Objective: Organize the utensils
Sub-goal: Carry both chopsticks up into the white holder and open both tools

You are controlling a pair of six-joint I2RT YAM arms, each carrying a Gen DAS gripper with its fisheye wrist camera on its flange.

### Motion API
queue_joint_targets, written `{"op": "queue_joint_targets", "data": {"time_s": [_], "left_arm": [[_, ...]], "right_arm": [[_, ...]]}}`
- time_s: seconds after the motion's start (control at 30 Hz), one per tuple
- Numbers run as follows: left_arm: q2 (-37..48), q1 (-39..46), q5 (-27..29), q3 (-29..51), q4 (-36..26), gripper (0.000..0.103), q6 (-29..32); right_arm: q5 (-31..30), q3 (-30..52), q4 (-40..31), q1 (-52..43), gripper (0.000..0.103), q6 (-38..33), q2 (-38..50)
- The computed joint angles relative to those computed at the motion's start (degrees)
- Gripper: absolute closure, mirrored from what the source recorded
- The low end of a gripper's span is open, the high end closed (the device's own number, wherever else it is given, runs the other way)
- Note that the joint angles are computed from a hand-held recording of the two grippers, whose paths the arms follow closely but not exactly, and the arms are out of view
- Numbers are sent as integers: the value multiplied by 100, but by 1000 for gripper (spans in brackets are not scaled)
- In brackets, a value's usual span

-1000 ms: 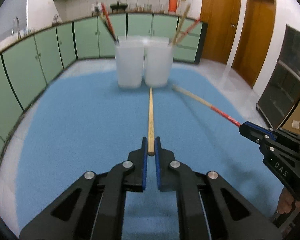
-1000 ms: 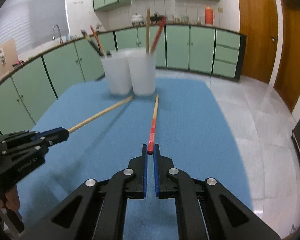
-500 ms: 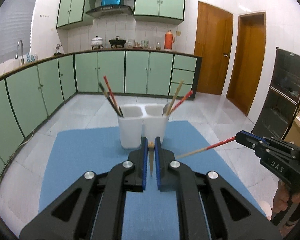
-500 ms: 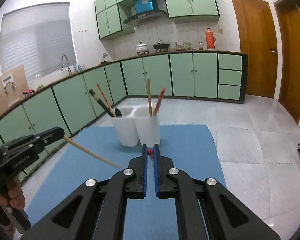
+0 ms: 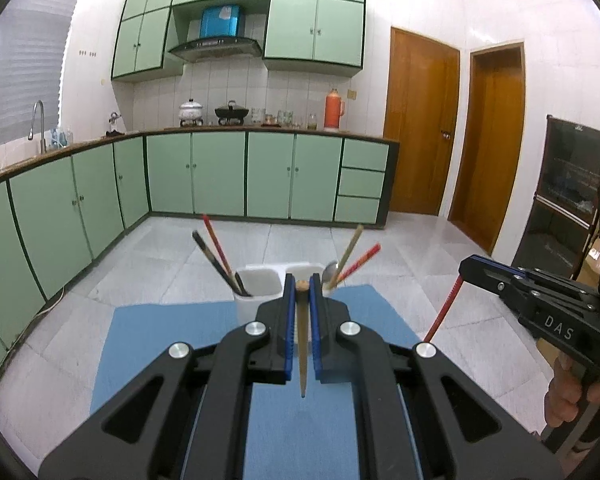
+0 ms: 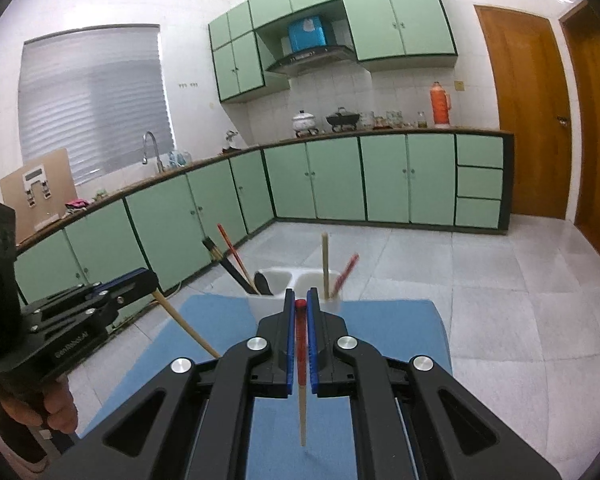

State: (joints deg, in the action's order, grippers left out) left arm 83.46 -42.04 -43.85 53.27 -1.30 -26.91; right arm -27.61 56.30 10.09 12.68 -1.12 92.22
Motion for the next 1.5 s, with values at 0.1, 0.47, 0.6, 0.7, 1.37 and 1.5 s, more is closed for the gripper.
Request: {"op": "queue_joint_targets", "data": {"time_s": [0.1, 0.47, 0.6, 0.7, 1.37, 1.5], "left_arm": [[38, 123, 6, 184, 101, 97, 206], [299, 505, -108, 1100, 571, 97, 1181], [581, 726, -65, 1523, 702, 97, 1451], [892, 922, 24, 1859, 711, 97, 1529], [2271, 2066, 1272, 2182, 702, 97, 1043], [2446, 2170, 1436, 2232, 639, 97, 970]], "right_arm": [[-48, 287, -32, 61, 98, 60, 78], [-13, 1674, -62, 289, 98, 400, 592], [144, 2415, -228, 407, 98, 452, 960], [371, 2972, -303, 535, 98, 432, 1303], [888, 4679, -1098, 716, 98, 228, 3225], [868, 4671, -1145, 736, 98, 189, 3375]]}}
